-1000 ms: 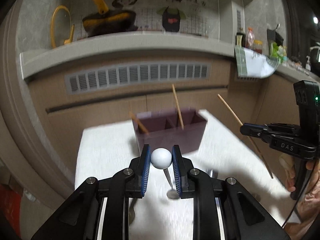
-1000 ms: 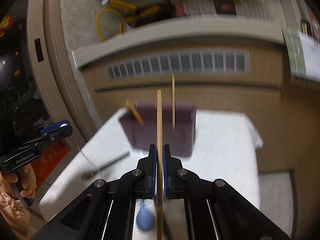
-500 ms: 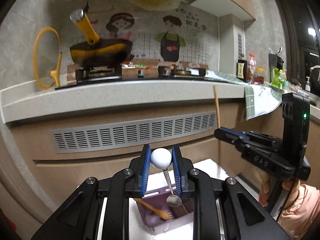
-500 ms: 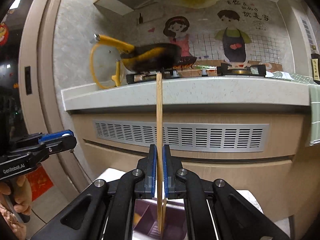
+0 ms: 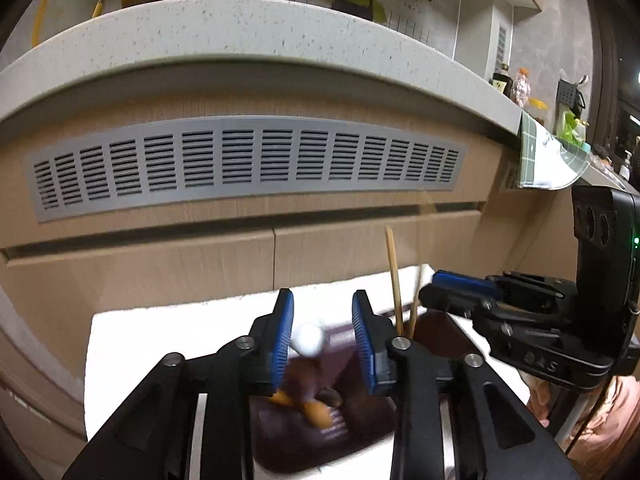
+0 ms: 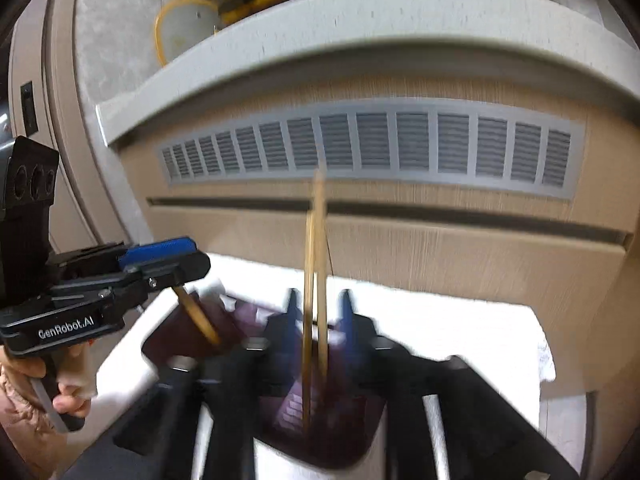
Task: Organize utensils
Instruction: 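Lower the chopstick into the caddy with the right tool while the left tool drops the spoon in, then lower the right tool onto the blue plastic spoon and close on its handle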
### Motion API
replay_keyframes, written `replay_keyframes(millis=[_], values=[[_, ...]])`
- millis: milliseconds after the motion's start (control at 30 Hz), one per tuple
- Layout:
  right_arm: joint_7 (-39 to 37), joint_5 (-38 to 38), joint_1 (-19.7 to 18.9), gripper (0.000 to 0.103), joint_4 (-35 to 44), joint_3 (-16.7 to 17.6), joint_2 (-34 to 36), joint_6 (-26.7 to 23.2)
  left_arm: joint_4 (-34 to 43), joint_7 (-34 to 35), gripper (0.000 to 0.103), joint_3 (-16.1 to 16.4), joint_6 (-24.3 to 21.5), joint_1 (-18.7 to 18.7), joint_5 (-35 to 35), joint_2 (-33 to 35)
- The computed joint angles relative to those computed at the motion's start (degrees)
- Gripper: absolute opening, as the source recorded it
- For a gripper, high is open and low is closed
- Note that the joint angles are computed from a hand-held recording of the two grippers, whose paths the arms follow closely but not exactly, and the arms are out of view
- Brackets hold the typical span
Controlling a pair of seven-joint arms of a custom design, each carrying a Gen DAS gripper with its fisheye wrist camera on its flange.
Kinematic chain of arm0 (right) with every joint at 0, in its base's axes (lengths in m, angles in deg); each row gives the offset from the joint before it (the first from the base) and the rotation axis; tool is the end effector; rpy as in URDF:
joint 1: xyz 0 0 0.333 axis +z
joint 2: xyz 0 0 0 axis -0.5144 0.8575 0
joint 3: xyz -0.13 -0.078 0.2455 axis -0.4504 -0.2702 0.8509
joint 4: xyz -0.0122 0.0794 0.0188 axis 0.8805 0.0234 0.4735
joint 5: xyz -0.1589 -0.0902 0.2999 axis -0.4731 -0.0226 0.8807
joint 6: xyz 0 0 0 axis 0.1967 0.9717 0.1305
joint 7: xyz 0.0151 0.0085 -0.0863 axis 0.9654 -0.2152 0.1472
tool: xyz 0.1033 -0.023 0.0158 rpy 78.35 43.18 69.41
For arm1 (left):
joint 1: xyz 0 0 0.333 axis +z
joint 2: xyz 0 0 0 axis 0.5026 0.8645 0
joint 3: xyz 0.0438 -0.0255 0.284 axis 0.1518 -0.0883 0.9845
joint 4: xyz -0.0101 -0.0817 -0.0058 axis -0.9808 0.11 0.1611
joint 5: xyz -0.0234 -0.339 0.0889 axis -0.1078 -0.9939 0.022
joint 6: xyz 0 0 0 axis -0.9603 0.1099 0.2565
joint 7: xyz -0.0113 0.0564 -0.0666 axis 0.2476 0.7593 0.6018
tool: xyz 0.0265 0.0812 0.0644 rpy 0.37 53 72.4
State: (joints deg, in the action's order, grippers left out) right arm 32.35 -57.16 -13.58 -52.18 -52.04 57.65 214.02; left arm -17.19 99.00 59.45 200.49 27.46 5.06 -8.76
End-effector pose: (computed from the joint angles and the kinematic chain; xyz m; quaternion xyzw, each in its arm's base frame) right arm 0.6125 0.2990 0.6275 -0.7916 0.4060 -0.1343 0.4365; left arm 0.5698 -0.0972 0.6386 -0.6207 0.6193 -0.3949 0.2744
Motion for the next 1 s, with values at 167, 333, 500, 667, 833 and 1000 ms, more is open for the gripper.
replay_keyframes(millis=[167,333,500,667,833,1000], values=[[-1.62,-1.98,-0.05,0.049,-14.69,-1.09,-9.71,8.02,-7.76,-4.65,0.052,-0.24,1.9,1.32,4.24,-6.67],[-3.01,-2.93,0.26,0.078,-27.25,-2.47,-19.51,8.83,-19.43,-7.19,0.054,-1.05,0.48,3.67,4.33,-16.76],[0.67,-11.86,2.53,0.088,-38.16,-4.56,-26.88,9.78,-30.52,-6.34,0.055,-1.71,-3.16,4.97,-0.04,-25.73],[2.91,-19.82,4.03,0.089,-44.59,-5.02,-30.67,6.32,-39.68,-6.43,0.055,-3.08,-7.54,5.53,-2.08,-33.38],[-0.51,-18.04,5.84,0.101,-50.07,-6.04,-34.65,4.2,-45.92,-8.33,0.055,-5.72,-11.04,5.93,-2.27,-40.05],[-8.15,-11.19,9.2,0.101,-53.78,-7.23,-38.23,3.59,-50.28,-11.81,0.071,-8.39,-12.0,6.27,-0.74,-46.19]])
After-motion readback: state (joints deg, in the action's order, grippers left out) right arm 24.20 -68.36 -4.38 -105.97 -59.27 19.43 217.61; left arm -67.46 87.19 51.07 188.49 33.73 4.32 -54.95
